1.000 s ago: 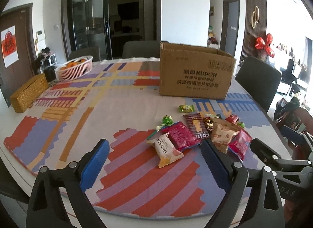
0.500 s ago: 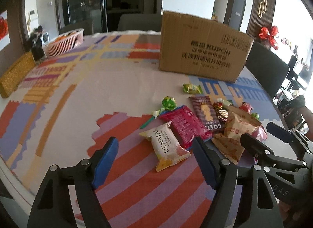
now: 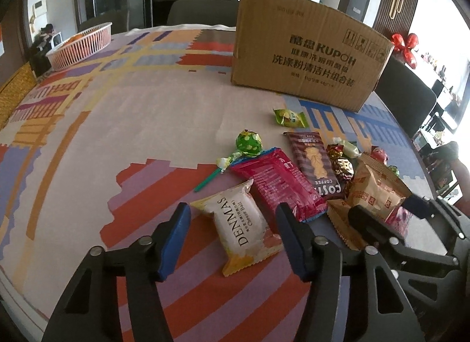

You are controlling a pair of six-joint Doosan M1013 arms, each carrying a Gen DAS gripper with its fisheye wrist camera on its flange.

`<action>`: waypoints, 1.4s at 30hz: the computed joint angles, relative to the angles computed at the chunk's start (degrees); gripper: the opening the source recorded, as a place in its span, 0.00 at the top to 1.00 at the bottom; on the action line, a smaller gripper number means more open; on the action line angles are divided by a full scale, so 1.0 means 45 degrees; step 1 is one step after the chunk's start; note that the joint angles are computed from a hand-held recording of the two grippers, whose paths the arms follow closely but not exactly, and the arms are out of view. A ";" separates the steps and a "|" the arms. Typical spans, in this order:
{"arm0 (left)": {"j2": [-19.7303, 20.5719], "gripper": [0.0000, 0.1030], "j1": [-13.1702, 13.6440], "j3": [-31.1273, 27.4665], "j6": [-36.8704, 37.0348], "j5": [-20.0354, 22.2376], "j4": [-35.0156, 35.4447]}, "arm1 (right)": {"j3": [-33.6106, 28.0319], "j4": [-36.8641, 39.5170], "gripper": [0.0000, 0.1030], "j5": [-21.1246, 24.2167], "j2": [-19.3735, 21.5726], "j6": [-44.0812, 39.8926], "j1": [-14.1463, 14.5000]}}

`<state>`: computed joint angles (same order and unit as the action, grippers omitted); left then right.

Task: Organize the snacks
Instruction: 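Reach the left tool to the white DENMAS bag while the right tool reaches the brown biscuit bag, then close the left tool on the DENMAS bag while the right tool grasps the brown bag, then lift both held bags and carry them over the open cardboard box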

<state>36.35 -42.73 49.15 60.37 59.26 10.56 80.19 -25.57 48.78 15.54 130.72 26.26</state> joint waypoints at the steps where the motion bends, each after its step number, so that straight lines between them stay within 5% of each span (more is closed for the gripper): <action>1: 0.0016 0.46 0.0021 -0.0015 0.0022 0.0001 -0.0080 | -0.0050 0.0273 0.35 0.0032 0.0048 -0.0151 -0.0046; 8: 0.0072 0.67 0.0126 -0.0075 0.0414 0.0134 -0.0825 | -0.0150 0.0685 0.43 0.0127 0.0141 -0.0502 -0.0071; 27: -0.0556 0.69 -0.0115 0.0336 0.0662 -0.0765 -0.0470 | 0.0091 0.0550 0.74 -0.0418 -0.0361 -0.0242 0.0067; 42: -0.0614 0.69 -0.0213 -0.0221 0.1077 -0.1571 -0.0432 | 0.0229 -0.0385 0.76 -0.1203 -0.0820 0.0594 0.0122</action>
